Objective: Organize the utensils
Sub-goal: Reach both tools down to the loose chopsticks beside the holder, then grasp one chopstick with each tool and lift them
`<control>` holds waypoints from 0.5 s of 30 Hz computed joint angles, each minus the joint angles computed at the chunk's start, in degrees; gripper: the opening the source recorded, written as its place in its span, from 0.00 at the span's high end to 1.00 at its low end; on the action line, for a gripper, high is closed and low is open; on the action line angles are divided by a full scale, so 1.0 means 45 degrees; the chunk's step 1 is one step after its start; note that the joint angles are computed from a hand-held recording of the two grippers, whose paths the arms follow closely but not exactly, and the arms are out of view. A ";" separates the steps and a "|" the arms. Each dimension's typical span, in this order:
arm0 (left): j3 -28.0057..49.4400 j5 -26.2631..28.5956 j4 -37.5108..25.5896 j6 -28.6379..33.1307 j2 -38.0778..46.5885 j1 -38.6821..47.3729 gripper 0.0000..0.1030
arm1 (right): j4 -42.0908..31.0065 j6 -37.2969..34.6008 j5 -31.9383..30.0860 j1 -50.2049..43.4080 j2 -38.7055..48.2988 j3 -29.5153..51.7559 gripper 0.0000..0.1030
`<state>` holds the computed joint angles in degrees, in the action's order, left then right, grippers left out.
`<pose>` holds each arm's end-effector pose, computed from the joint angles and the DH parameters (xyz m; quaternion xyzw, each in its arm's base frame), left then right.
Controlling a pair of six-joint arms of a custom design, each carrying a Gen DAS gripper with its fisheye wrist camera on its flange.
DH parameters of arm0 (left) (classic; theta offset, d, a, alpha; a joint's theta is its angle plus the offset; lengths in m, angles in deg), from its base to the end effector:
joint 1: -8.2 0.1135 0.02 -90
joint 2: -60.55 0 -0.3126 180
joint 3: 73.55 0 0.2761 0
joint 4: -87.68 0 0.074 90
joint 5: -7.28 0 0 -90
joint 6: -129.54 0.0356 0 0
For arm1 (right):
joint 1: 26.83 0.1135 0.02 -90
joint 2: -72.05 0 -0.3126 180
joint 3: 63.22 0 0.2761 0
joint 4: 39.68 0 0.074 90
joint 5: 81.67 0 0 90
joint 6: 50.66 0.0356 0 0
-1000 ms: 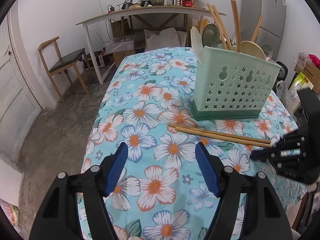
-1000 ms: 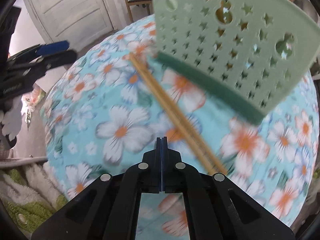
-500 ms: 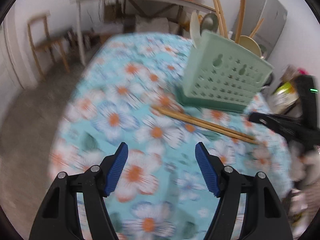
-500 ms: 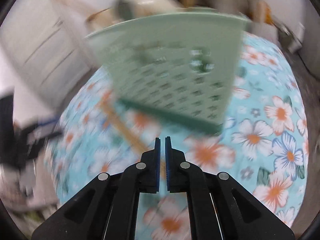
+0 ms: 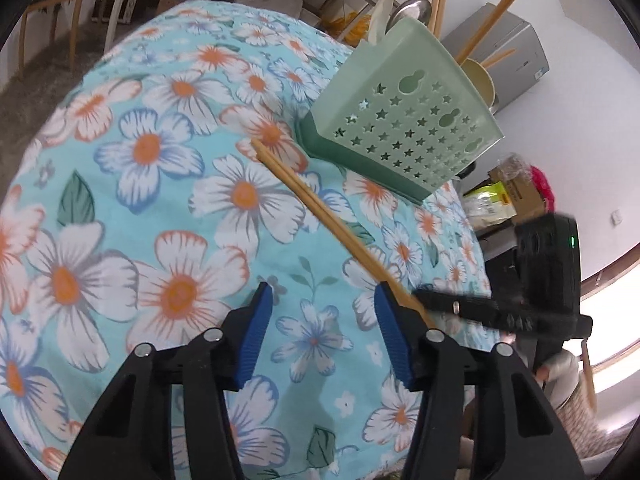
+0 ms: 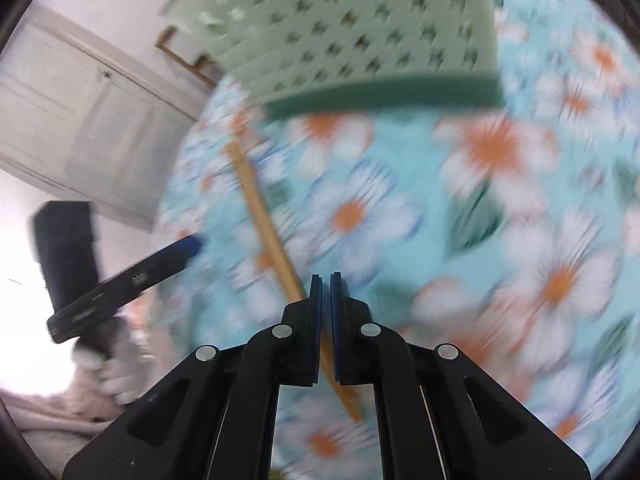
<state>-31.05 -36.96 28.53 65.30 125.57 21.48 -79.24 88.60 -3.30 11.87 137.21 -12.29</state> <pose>0.1590 0.0113 0.1933 0.1279 0.9104 -0.3431 0.1926 0.1677 0.1435 0.2415 0.0557 0.9445 0.2840 0.1556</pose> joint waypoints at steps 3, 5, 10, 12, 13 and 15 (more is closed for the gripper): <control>0.0125 0.0331 -0.0106 -0.0064 0.0568 0.0071 0.58 | 0.0637 0.0924 0.0601 0.0965 -0.0465 -0.0349 0.93; 0.0217 0.0556 0.0024 -0.0382 0.0971 -0.0052 0.61 | 0.1264 0.1346 0.0925 0.1368 -0.0730 -0.0655 0.92; 0.0325 0.0741 0.0783 -0.1875 0.1314 -0.0875 0.66 | 0.1142 0.1328 0.0246 0.0707 -0.1982 -0.0866 0.90; 0.0366 0.0626 0.0976 -0.2246 0.1263 -0.1079 0.67 | 0.0966 0.1182 0.0147 0.0558 -0.2188 -0.0751 0.86; 0.0347 0.0580 0.1156 -0.2524 0.1237 -0.1244 0.67 | 0.0844 0.1021 0.0370 0.0674 -0.1990 -0.0554 0.86; 0.0320 0.0493 0.1268 -0.2656 0.1215 -0.1328 0.68 | 0.0399 0.0578 0.0759 0.0760 -0.1696 -0.0187 0.86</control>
<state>-29.60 -34.74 34.24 53.35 131.04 15.50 -77.45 91.20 0.12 15.29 129.57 -13.14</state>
